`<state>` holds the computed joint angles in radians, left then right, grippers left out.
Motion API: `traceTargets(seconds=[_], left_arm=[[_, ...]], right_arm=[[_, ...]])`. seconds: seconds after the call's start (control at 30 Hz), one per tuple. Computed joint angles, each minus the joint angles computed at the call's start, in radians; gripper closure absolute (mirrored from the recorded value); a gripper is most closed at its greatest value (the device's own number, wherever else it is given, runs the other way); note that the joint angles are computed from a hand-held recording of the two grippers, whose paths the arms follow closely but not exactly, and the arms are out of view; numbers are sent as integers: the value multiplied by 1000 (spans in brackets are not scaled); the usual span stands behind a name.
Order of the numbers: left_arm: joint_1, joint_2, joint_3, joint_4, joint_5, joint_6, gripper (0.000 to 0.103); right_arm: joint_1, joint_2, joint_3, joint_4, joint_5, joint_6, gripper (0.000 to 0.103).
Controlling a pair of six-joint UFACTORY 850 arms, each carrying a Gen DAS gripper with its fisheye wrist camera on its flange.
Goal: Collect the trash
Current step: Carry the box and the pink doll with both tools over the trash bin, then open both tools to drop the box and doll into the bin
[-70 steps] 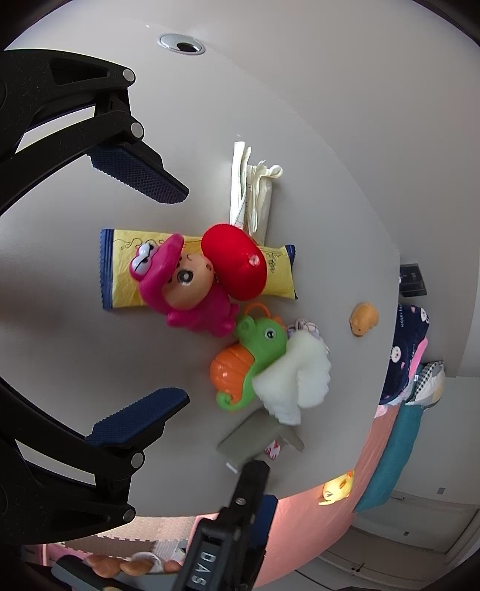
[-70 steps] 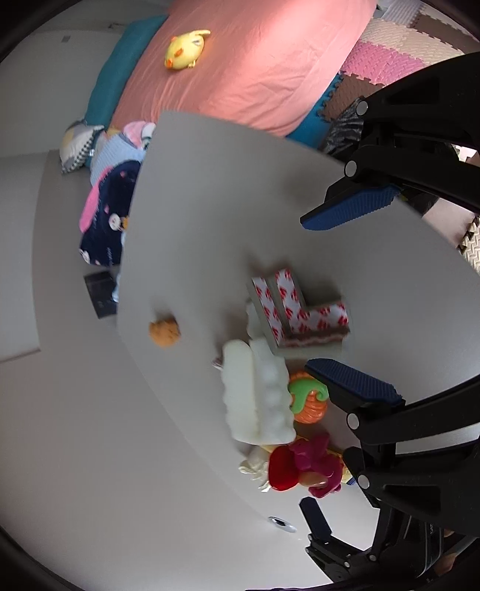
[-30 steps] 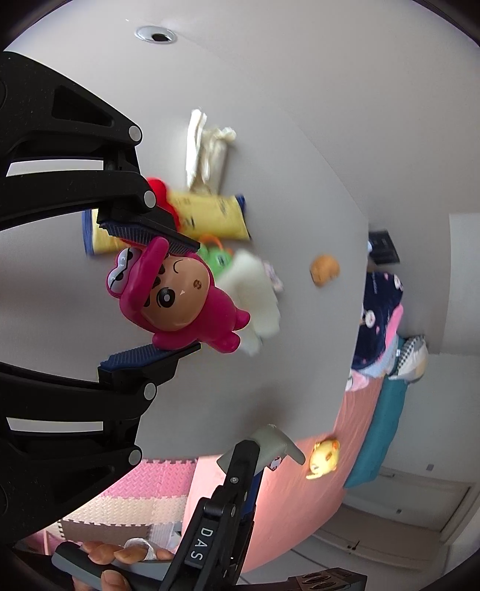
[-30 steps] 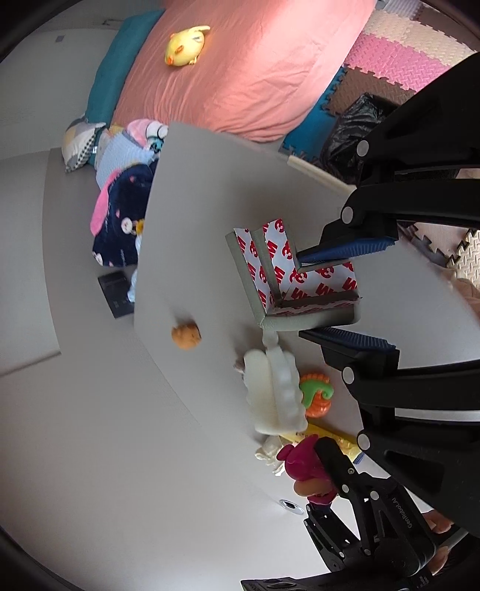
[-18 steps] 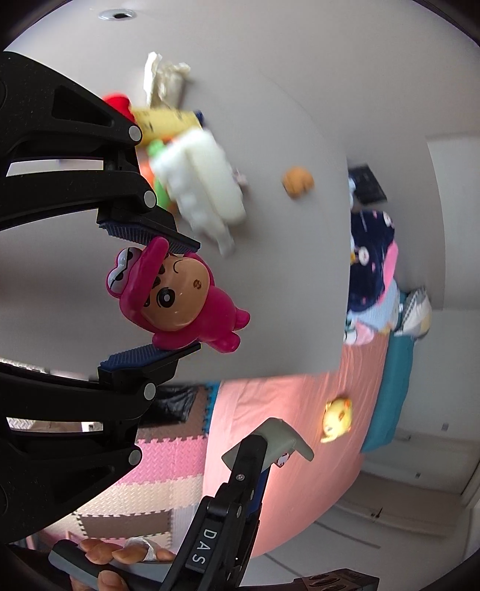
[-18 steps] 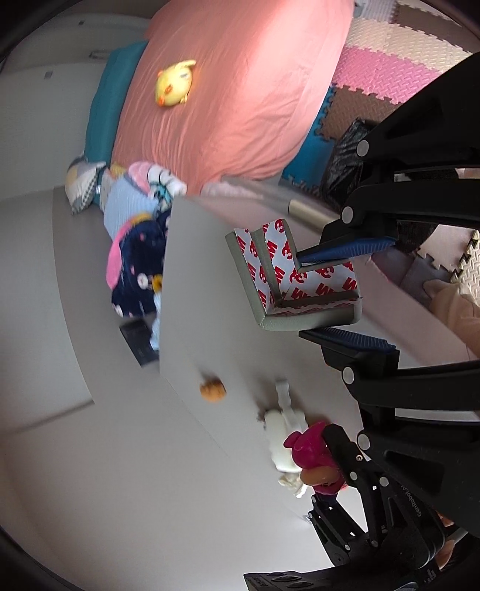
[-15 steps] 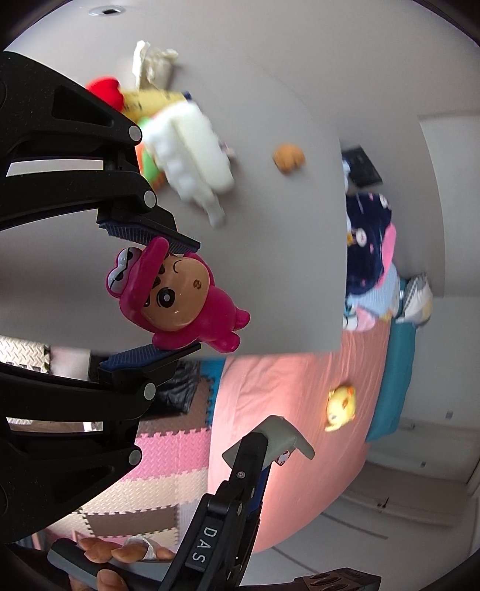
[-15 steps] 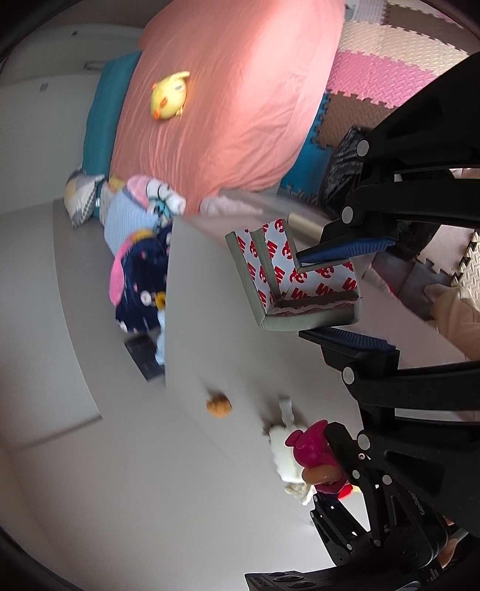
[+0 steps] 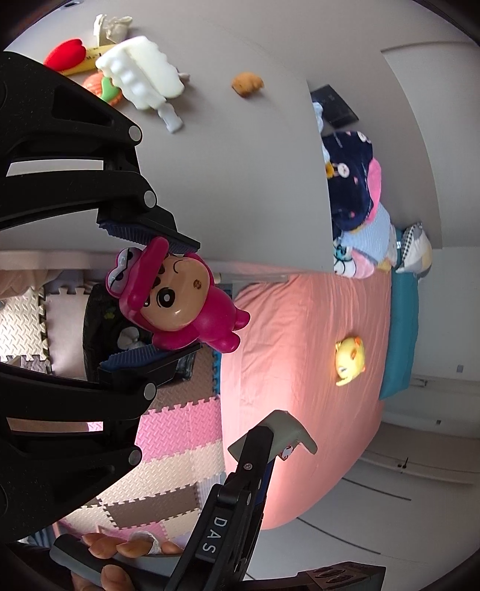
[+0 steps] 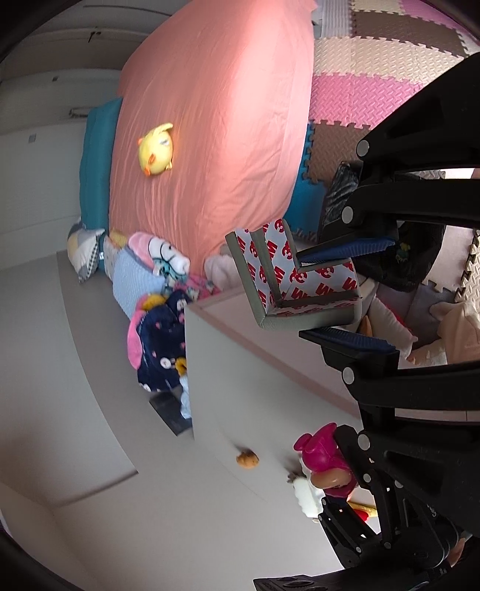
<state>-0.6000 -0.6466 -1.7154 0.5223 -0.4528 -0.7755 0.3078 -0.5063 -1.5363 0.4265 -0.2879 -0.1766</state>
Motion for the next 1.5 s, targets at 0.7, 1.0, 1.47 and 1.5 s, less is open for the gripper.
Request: traceTargets(seconds=[0.7,1.0,1.47,1.5], left_arm=[[-45,-183,-275,-238,-80,314,56],[-52,-278,-404,-341,-142,437,56],[-45,-271,-382,-249,-170,352,7],[-43,-262,-368,-241,-163,341,7]], right_arm=[[-76,30,51,-181,24,209,66],[-98,3,28,-237,6,275,66],[-76,-53,-41,-565,-54,592,26],[-75,-54,-43,-559,-54,584,26]])
